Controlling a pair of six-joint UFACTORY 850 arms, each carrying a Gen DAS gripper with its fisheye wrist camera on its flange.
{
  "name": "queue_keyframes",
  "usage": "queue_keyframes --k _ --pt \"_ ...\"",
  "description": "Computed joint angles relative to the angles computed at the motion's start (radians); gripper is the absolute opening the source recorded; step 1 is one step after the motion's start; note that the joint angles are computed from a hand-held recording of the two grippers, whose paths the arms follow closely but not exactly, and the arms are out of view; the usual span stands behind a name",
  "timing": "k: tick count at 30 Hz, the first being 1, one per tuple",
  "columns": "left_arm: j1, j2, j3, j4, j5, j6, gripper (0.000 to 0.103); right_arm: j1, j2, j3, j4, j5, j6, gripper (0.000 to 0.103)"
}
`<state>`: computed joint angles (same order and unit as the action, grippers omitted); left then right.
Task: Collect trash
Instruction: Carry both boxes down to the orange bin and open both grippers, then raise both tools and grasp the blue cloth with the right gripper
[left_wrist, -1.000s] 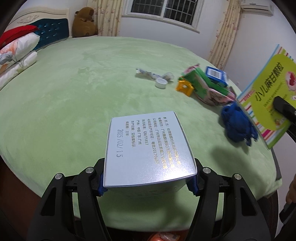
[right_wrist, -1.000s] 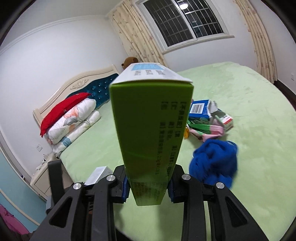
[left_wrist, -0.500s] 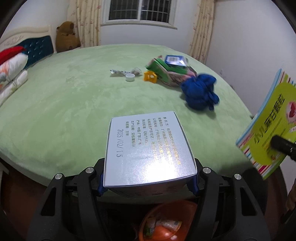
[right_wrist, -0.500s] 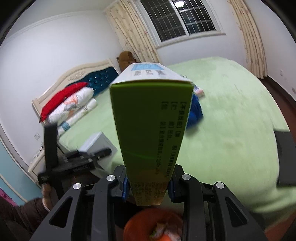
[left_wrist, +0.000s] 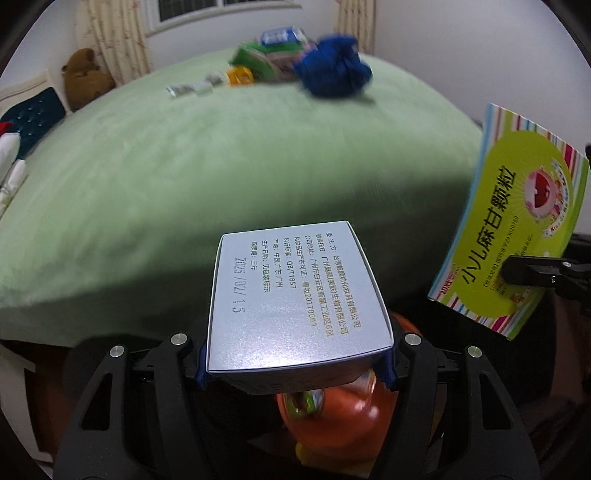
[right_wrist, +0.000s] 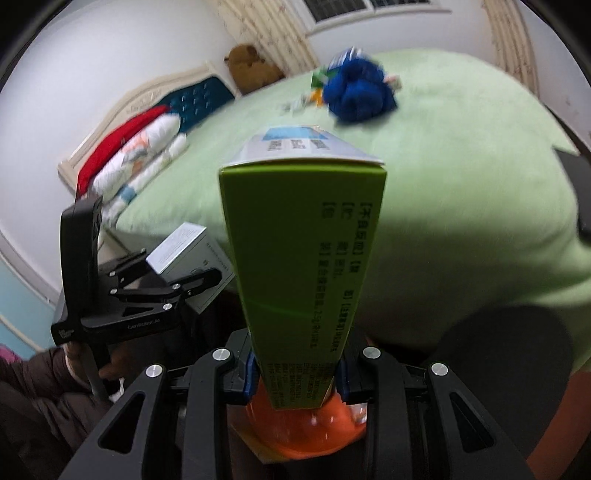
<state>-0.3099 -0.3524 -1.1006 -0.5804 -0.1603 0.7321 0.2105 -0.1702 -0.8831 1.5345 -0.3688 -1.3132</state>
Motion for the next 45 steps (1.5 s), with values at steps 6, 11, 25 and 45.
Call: queue_keyframes --k 6,11,25,45 --pt "-0.002 -0.047 -0.008 0.106 -0.044 -0.100 0.062 0.001 -0.056 -0.017 -0.137 -0.014 0.129 0.031" --pt "-0.008 -0.108 -0.045 0.291 -0.110 -0.280 0.062 0.012 -0.092 -0.033 -0.283 -0.024 0.285 0.031" --pt "-0.026 -0.300 -0.203 0.469 -0.353 -0.428 0.062 0.034 -0.291 -0.214 -0.631 -0.168 0.651 0.031" --pt "-0.016 -0.398 -0.302 0.530 -0.437 -0.501 0.078 0.023 -0.261 -0.208 -0.541 -0.154 0.549 0.055"
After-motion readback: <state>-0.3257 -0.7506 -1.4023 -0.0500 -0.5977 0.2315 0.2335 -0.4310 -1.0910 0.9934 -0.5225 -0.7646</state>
